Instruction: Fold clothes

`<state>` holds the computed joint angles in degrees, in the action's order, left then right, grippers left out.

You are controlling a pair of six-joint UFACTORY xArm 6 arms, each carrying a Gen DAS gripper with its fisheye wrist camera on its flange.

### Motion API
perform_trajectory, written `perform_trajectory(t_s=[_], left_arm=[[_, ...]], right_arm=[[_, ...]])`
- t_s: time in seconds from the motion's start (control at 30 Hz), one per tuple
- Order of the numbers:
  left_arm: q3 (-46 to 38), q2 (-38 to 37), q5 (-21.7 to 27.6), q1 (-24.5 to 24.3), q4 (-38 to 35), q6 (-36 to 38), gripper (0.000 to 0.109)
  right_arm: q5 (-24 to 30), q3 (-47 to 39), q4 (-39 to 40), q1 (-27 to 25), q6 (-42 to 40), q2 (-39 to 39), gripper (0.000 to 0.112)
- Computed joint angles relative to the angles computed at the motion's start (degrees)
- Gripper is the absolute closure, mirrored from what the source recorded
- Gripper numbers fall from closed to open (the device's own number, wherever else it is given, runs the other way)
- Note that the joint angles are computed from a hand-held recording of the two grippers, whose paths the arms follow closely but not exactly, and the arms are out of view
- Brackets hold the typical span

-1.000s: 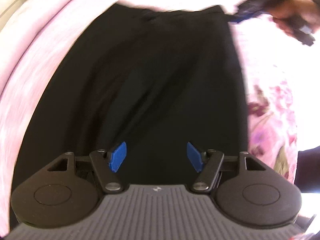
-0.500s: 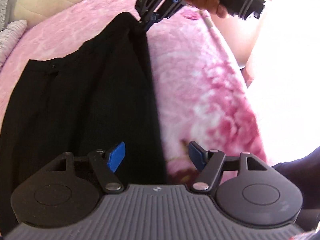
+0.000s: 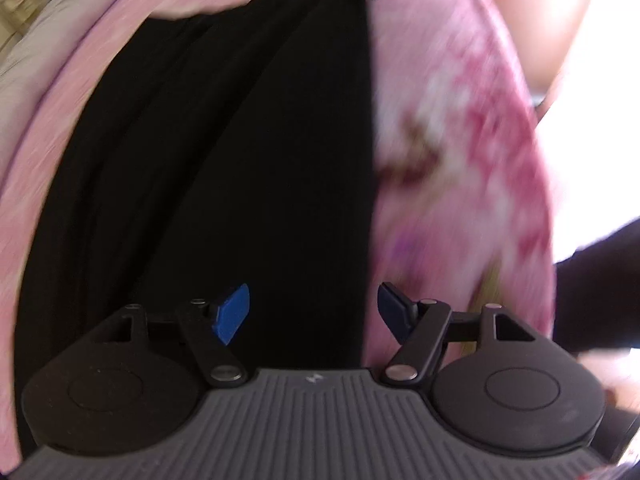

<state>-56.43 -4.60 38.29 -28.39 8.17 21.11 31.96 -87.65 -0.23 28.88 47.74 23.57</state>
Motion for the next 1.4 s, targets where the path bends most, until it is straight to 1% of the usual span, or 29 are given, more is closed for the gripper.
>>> perform_trajectory(t_s=[0.1,0.23,0.3,0.37,0.43,0.5,0.53,0.57,0.6,0.63,0.67,0.7,0.73,0.8,0.83,0.9,0.93,0.97,1.0,1.03,1.07,1.1,1.17,1.2,1.27,1.4], left_arm=[[7.67,-7.84,1.88,2.55,2.88,0.68,0.041],[17.09,-16.85,2.7,5.19,4.12,6.5,0.042],[21.03,-20.05,1.91,6.25,5.98,8.67,0.042],[24.58,-22.96,-0.83,7.61,5.83,11.12,0.042],[26.46,-24.84,-2.05,8.44,5.12,13.25,0.054],[27.27,-26.12,-1.18,9.04,3.69,14.52,0.092],[28.04,-26.99,-1.28,9.26,3.62,14.73,0.098],[29.04,-27.91,-2.1,9.44,3.61,15.0,0.104],[29.85,-28.61,-3.0,9.62,3.22,15.49,0.107],[30.3,-29.21,-3.46,9.96,2.17,16.27,0.108],[30.38,-29.69,-3.47,10.47,0.48,17.3,0.108],[30.43,-30.17,-3.46,10.99,-1.22,18.33,0.109],[30.51,-30.88,-3.19,11.37,-2.77,19.46,0.109],[31.12,-33.06,-2.14,11.72,-5.47,23.06,0.109],[31.34,-33.71,-1.66,11.84,-6.52,24.4,0.109],[31.47,-33.79,-1.18,11.99,-7.47,25.44,0.108],[31.48,-33.47,-1.3,12.22,-7.2,25.36,0.108],[31.46,-33.53,-0.94,11.86,-6.47,23.77,0.106],[31.39,-33.96,-0.12,10.84,-5.25,20.84,0.1],[31.42,-34.45,0.53,10.37,-4.27,18.62,0.097],[31.79,-35.61,1.22,10.76,-3.55,17.52,0.092],[32.36,-37.33,2.14,11.45,-2.91,16.9,0.083],[33.53,-40.46,3.81,12.78,-1.54,15.71,0.073],[34.35,-42.37,5.19,13.73,-0.7,15.47,0.071],[36.82,-49.09,10.06,17.29,1.51,16.71,0.068],[41.42,-62.81,19.56,27.31,4.81,23.57,0.066]], right_arm=[[-1.03,2.18,3.63,3.76,-0.61,-1.66,0.075],[-2.77,2.65,9.04,9.17,-2.42,-0.92,0.071],[-2.61,1.11,7.65,11.23,-0.67,0.41,0.07],[-2.42,-0.95,5.26,12.81,2.49,1.87,0.069],[-1.53,-3.43,3.37,13.93,5.91,3.44,0.068],[-0.82,-5.74,0.58,14.68,10.25,5.01,0.068],[-0.27,-6.82,-0.97,14.9,12.56,5.74,0.068],[0.78,-7.82,-2.27,14.95,14.58,6.36,0.072],[1.87,-8.86,-3.48,15.01,16.51,7.0,0.083],[2.95,-9.66,-4.39,15.03,18.24,7.44,0.098],[3.66,-9.6,-4.57,14.96,19.56,7.26,0.105],[4.33,-9.21,-4.65,15.02,20.24,6.66,0.108],[6.24,-9.48,-5.36,15.36,19.72,6.06,0.11],[9.82,-9.89,-6.52,16.05,18.55,4.9,0.11],[10.72,-9.3,-6.56,16.3,17.86,4.14,0.11],[11.69,-8.52,-6.28,16.52,16.35,3.42,0.109],[11.91,-8.9,-6.19,16.46,15.59,3.75,0.106],[12.56,-9.8,-6.53,16.46,15.32,4.24,0.102],[13.51,-10.67,-7.25,16.59,15.34,4.45,0.1],[14.46,-11.55,-7.95,16.73,15.34,4.68,0.09],[15.41,-12.45,-8.64,16.87,15.31,4.92,0.082],[16.37,-13.37,-9.31,17.01,15.26,5.17,0.08],[18.5,-15.22,-10.58,17.35,15.13,5.63,0.075],[20.09,-16.05,-11.09,17.73,15.09,5.66,0.074],[23.36,-17.88,-12.09,18.77,14.75,5.83,0.073],[30.98,-25.36,-13.44,21.97,12.98,9.07,0.073]])
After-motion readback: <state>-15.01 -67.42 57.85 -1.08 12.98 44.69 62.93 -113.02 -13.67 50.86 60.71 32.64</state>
